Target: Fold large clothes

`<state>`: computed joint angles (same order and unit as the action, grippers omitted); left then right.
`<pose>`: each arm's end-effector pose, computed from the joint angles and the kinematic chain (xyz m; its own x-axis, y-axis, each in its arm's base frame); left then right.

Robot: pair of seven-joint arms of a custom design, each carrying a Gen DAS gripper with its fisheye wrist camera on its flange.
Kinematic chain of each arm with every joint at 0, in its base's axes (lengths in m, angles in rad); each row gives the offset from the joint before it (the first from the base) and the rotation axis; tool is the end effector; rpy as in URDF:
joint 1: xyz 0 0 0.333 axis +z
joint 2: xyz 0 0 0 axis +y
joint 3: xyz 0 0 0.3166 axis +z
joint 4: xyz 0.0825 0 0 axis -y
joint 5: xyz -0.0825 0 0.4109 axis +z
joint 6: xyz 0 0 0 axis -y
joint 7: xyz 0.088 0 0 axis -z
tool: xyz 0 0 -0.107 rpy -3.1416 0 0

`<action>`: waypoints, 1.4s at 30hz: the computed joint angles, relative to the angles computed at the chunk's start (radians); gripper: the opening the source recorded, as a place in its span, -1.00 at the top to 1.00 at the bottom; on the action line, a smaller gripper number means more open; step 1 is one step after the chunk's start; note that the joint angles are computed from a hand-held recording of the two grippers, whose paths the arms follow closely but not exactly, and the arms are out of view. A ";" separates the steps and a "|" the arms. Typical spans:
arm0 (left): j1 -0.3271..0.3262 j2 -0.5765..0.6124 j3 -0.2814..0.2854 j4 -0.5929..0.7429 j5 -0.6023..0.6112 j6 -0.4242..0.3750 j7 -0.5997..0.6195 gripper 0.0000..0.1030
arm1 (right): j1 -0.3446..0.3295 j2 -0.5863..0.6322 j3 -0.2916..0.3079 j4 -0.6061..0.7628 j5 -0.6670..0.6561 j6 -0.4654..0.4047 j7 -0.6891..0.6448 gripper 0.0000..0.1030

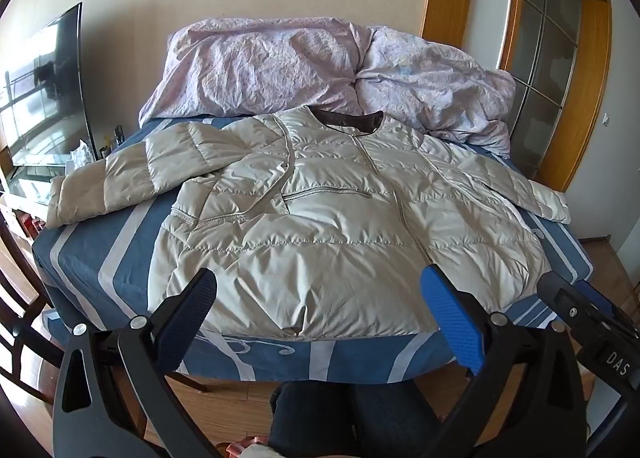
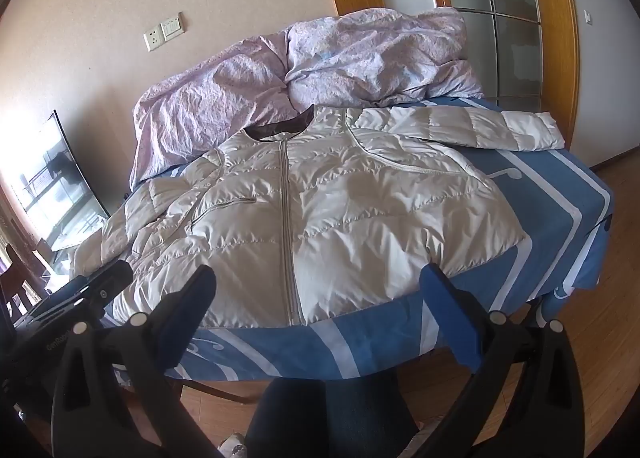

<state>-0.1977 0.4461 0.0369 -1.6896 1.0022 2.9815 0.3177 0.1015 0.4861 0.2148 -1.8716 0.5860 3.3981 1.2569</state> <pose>0.7039 -0.1775 0.3997 0.0966 -0.9895 0.1079 -0.5909 -0.1443 -0.7938 0.6819 0.1380 0.3505 0.0306 -0.9710 -0.2373 -0.5609 0.1798 -0.8081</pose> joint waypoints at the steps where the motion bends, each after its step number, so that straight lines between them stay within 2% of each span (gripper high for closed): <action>1: -0.002 0.000 0.002 0.000 0.002 0.000 -0.003 -0.97 | 0.011 -0.001 -0.012 0.001 0.005 -0.002 -0.002 -0.97; 6: -0.002 -0.003 0.004 -0.002 0.006 0.002 -0.007 -0.97 | -0.003 0.001 0.003 0.000 -0.002 0.002 0.001 -0.97; 42: -0.001 0.000 0.000 0.000 0.000 -0.002 0.001 -0.97 | -0.012 0.001 0.011 -0.004 -0.018 0.005 0.013 -0.97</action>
